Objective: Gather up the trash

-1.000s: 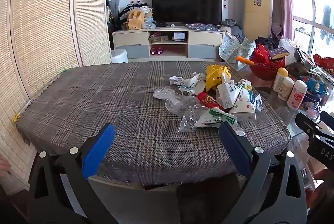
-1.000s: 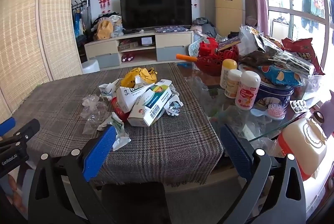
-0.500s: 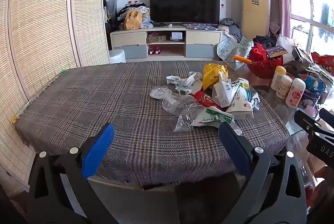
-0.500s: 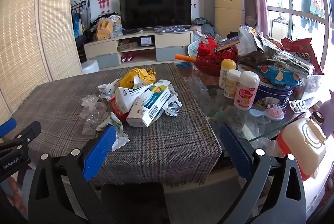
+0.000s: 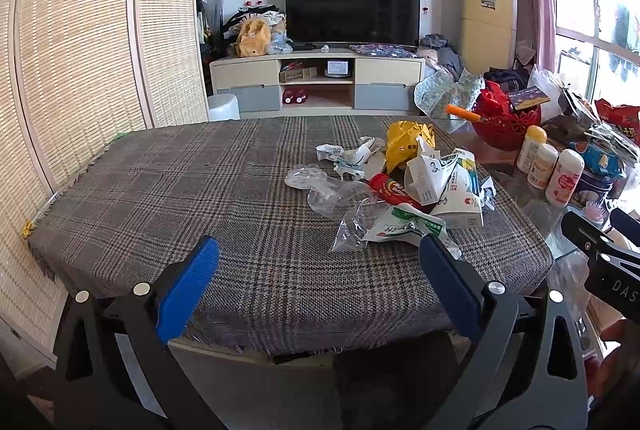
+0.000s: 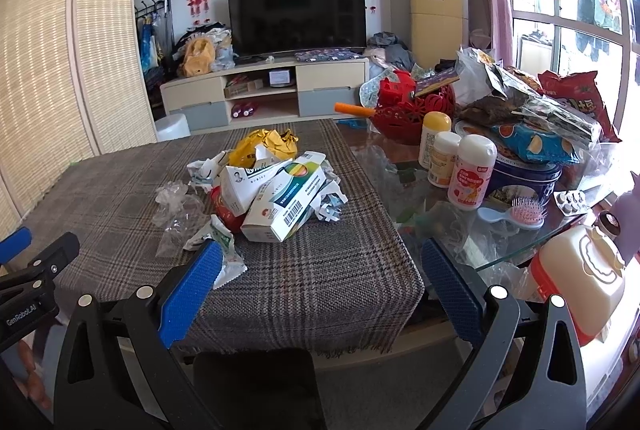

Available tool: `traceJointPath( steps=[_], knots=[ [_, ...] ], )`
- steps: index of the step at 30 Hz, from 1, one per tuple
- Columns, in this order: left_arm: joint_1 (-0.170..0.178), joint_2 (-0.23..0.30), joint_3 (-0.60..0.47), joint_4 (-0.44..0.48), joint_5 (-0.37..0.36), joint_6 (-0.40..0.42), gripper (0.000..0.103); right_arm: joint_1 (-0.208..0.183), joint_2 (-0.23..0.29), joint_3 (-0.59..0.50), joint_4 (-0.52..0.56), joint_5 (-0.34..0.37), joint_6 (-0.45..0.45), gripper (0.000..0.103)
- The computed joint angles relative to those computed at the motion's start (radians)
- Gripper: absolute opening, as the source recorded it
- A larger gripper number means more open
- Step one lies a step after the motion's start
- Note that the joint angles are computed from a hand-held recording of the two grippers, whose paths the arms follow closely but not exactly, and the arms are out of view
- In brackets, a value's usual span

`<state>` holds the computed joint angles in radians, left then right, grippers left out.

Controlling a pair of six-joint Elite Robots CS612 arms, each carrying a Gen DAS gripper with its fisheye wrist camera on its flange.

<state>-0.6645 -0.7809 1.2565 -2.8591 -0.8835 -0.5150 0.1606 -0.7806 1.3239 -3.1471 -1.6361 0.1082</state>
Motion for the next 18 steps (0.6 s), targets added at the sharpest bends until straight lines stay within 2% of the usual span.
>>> traceJointPath(
  steps=[18],
  knots=[
    [0.000,0.001,-0.001,0.009,0.000,-0.004,0.095,0.000,0.000,-0.001,0.003,0.002,0.003,0.100]
  ],
)
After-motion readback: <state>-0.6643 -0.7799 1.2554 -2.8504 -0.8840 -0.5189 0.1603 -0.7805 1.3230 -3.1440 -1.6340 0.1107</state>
